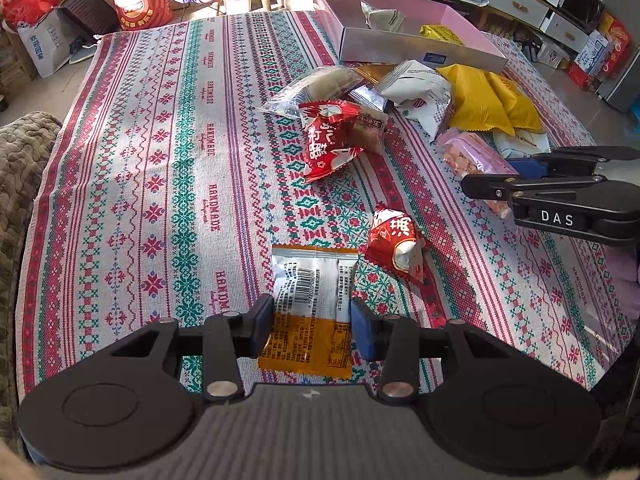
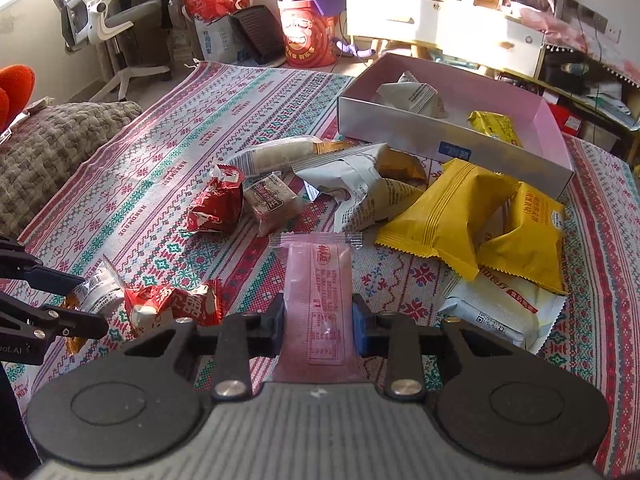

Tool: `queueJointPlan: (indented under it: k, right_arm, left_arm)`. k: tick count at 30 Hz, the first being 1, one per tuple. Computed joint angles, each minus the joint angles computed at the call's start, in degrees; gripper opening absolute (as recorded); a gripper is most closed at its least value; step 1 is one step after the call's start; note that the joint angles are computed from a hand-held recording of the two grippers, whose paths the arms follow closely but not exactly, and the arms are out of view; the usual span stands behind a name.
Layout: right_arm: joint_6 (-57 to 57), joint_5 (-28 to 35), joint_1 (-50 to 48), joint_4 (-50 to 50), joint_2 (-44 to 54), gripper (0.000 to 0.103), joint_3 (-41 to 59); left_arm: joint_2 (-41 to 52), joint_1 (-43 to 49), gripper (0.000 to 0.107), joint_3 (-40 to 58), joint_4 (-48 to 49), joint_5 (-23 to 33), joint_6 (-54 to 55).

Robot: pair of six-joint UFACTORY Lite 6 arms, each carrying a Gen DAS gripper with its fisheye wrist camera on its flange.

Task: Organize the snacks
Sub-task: 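Carry both packets over the pink box and open both tools to drop them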

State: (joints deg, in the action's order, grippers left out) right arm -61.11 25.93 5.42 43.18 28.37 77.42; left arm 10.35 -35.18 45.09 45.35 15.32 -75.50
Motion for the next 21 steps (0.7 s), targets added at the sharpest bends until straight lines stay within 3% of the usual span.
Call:
queueJointPlan:
  k: [11, 21]
  right_arm:
    - [8.23, 5.99, -2.59, -3.44, 1.5, 0.029, 6.37]
    - [13.61, 9.83, -5.99, -4.73, 6.05, 0.029, 16.4]
  left_arm:
    - [-2.48, -0.49, 0.048, 2.61, -0.69, -0.84, 0.91]
    - [2.81, 0.3, 0.048, 11.56, -6.18, -1.76, 7.79]
